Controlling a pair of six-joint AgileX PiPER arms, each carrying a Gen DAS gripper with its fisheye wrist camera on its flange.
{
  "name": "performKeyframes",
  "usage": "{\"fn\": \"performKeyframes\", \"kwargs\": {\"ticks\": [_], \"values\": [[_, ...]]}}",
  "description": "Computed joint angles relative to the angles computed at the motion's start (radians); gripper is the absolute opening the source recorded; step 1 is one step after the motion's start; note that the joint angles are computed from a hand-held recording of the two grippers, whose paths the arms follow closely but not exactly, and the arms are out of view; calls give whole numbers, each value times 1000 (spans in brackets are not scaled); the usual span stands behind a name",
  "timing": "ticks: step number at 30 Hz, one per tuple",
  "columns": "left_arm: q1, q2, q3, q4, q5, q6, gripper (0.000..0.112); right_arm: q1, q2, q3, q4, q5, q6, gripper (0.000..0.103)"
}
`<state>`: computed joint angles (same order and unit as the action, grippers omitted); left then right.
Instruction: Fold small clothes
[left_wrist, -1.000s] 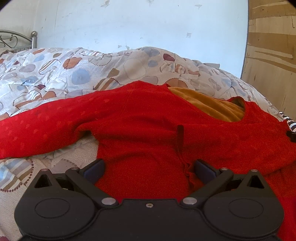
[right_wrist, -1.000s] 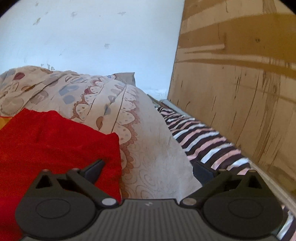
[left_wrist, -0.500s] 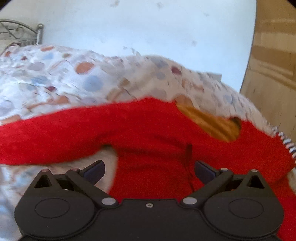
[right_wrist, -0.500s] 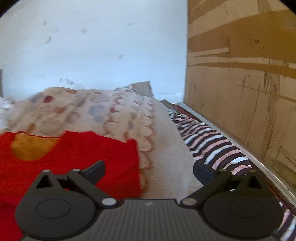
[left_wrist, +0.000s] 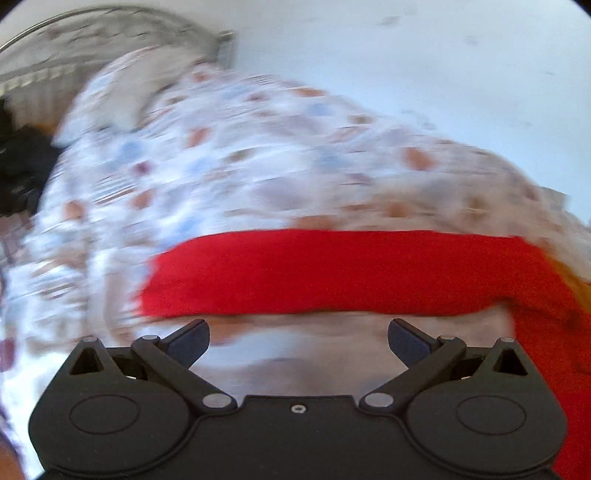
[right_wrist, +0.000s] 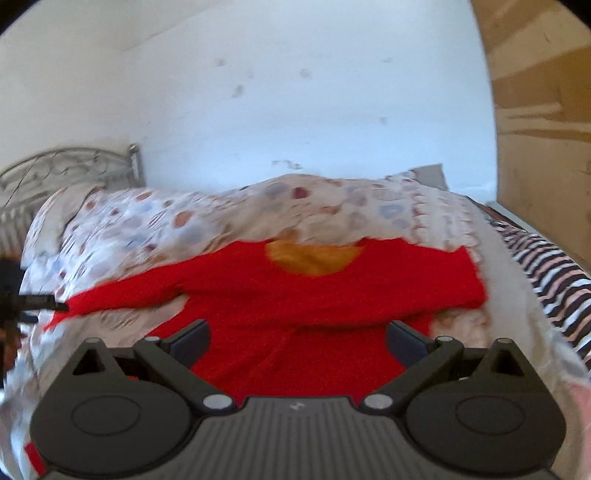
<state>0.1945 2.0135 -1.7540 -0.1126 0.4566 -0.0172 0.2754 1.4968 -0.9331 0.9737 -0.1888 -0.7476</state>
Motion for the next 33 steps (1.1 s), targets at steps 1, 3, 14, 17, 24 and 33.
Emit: {"fn": "performKeyframes", "kwargs": {"ticks": [1, 3, 14, 17, 24, 33], "values": [[28, 14, -15, -1, 16, -6, 103, 52, 14, 16, 11, -59, 5, 103], [82, 48, -57, -42, 51, 15, 103, 136, 60, 21, 74, -137, -2, 103], [182, 265, -310, -213, 126, -141, 102, 340, 263, -116, 498, -359, -396, 103], [184, 270, -274, -231, 58, -259, 97, 330, 261, -108, 516, -341, -386, 103], [170, 301, -298, -58, -18, -526, 47, 325, 295, -140, 613, -327, -510, 103], [167, 241, -209, -32, -172, -489, 8, 324, 290, -117, 538, -311, -431, 103]]}}
